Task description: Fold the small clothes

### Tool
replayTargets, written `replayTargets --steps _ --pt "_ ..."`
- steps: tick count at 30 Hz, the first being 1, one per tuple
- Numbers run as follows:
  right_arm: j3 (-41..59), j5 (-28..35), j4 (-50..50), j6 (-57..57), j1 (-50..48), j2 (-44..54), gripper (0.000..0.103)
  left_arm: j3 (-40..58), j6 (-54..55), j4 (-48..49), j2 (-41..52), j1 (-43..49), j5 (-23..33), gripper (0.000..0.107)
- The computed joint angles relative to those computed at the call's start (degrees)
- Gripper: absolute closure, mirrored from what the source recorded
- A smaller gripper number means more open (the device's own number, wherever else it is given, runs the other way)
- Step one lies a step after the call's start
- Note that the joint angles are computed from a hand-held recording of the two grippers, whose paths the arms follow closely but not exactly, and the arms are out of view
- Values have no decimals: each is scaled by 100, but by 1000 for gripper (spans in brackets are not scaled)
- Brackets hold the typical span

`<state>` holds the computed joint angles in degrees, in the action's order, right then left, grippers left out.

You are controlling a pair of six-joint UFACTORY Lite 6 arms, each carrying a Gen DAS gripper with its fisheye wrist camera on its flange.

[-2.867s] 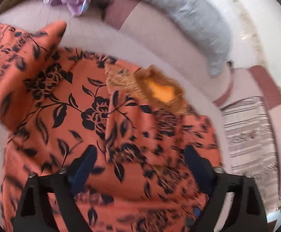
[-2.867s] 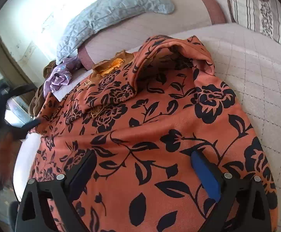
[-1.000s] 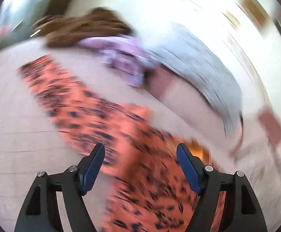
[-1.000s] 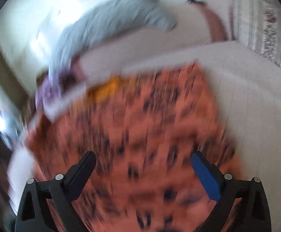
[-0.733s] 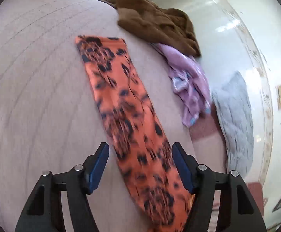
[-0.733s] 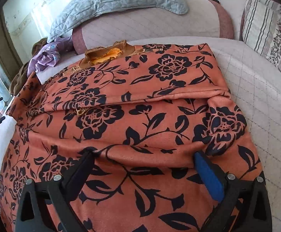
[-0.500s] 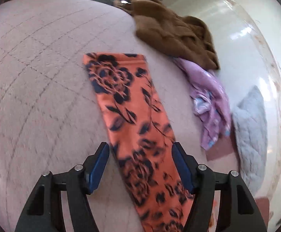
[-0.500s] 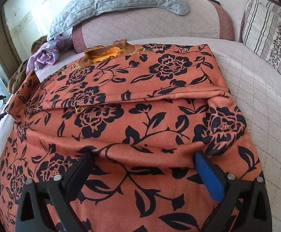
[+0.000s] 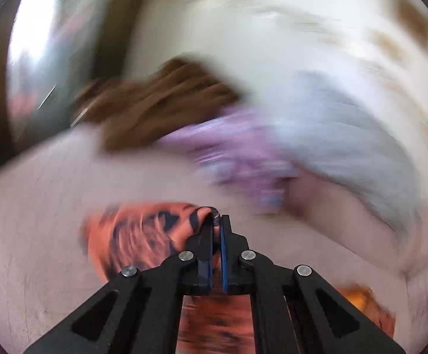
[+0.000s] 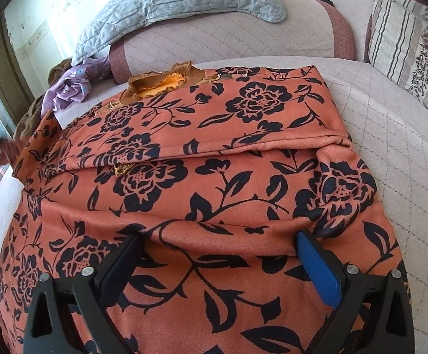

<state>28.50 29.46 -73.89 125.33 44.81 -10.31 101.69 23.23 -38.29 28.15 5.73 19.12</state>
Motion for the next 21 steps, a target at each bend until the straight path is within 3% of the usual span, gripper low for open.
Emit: replayTargets --steps 3,7,8,10,12,14,17,19,21 --pt "-73 -8 -80 140 25 -94 0 -795 358 32 -1136 -1563 -432 103" --pt "-199 -58 -227 318 10 -259 0 -661 -1345 2275 -822 -3523 -352 99" --pt "-235 -87 -277 375 -5 -305 0 -422 -1761 2875 -404 -3933 -118 92" --pt "-330 -204 -346 435 -78 -463 0 -8 -2612 3751 320 -4329 442 53" --pt "-437 -386 -237 291 -212 -741 0 -366 -3092 4091 418 -4437 523 52" --pt "-619 -867 517 -453 -592 -1393 0 -1505 -3530 4365 -261 -4363 74 50" --pt "-766 -1335 1479 -1415 -1174 -2198 0 -3114 -4110 4785 -1484 -3859 -619 36" --pt "-474 -1704 2434 -2615 -1816 -2177 0 -3979 -4341 5004 -2187 -3361 -939 30" --pt "-145 -2427 3544 -3814 -2511 -1729 0 -4460 -3966 4599 -2432 -2843 -1191 30"
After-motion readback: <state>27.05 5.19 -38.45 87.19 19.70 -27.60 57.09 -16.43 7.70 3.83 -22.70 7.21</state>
